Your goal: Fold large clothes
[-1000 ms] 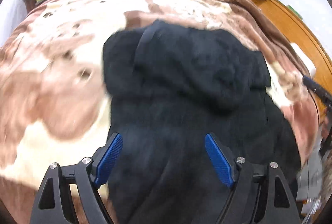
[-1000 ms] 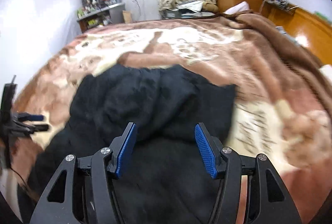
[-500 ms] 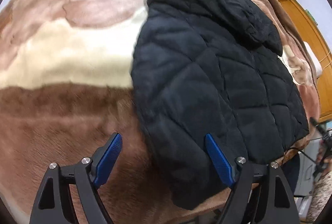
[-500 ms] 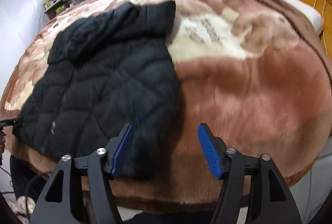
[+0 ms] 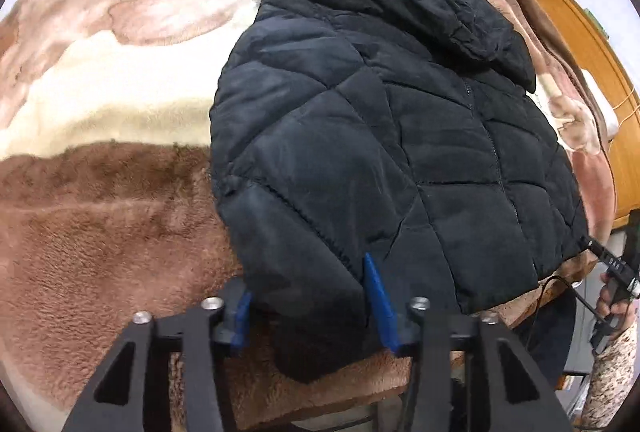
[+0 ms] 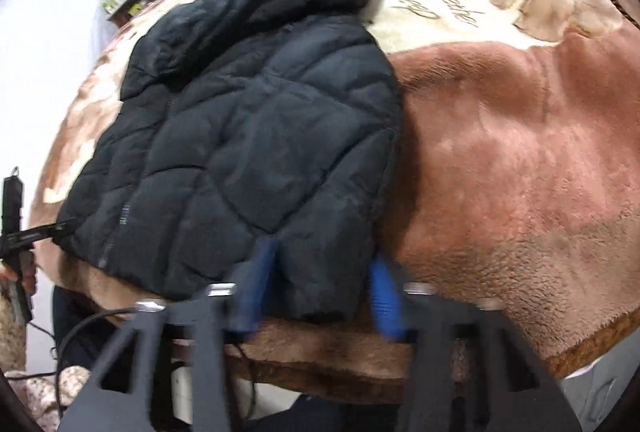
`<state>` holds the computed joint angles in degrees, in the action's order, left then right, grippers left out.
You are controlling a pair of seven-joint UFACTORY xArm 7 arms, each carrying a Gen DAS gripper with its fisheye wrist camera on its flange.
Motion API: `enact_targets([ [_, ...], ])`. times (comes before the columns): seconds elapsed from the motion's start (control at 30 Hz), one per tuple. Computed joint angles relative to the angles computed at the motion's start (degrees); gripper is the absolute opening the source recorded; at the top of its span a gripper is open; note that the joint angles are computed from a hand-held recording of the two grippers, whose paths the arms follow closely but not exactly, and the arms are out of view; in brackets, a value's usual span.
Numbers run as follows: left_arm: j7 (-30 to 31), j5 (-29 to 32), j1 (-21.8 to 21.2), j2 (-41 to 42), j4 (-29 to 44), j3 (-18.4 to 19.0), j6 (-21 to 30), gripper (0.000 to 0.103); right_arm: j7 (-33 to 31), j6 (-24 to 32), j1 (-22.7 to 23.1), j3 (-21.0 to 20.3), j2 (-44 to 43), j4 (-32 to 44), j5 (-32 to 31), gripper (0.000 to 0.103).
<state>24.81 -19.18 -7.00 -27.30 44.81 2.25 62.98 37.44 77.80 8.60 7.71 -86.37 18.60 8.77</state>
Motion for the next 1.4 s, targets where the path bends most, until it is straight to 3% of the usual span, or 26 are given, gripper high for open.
enact_targets([
  [0.07, 0.2, -0.9, -0.1, -0.3, 1.1, 0.6, 1.1, 0.035, -0.6, -0.4, 0.3, 0.0, 0.7, 0.8, -0.2, 0.026],
  [0.2, 1.2, -2.2, -0.1, 0.0, 4.2, 1.4, 2.9, 0.029, -2.3, -2.7, 0.4, -0.2, 2.7, 3.8, -0.8, 0.021],
  [0.63, -0.1, -9.9, -1.2, 12.6, 24.5, -0.1, 3.2, 0.024, -10.2, -13.3, -4.0, -3.1, 21.5, 17.4, -5.9, 0.020],
  [1.0, -4.2, -10.2, 0.6, 26.9, 42.1, -3.5, 2.9, 0.023, -14.1, -20.4, -8.0, -5.6, 36.6, 26.1, -8.4, 0.019],
  [1.2, -9.1, -7.7, 1.5, 37.2, 55.2, -5.8, 2.9, 0.023, -16.2, -23.8, -9.8, -7.2, 46.1, 32.2, -9.1, 0.019],
  [1.4, -18.1, -3.0, 1.2, 54.1, 77.6, -8.0, 9.1, 0.023, -17.7, -26.5, -11.2, -9.1, 56.6, 38.7, -8.5, 0.019],
])
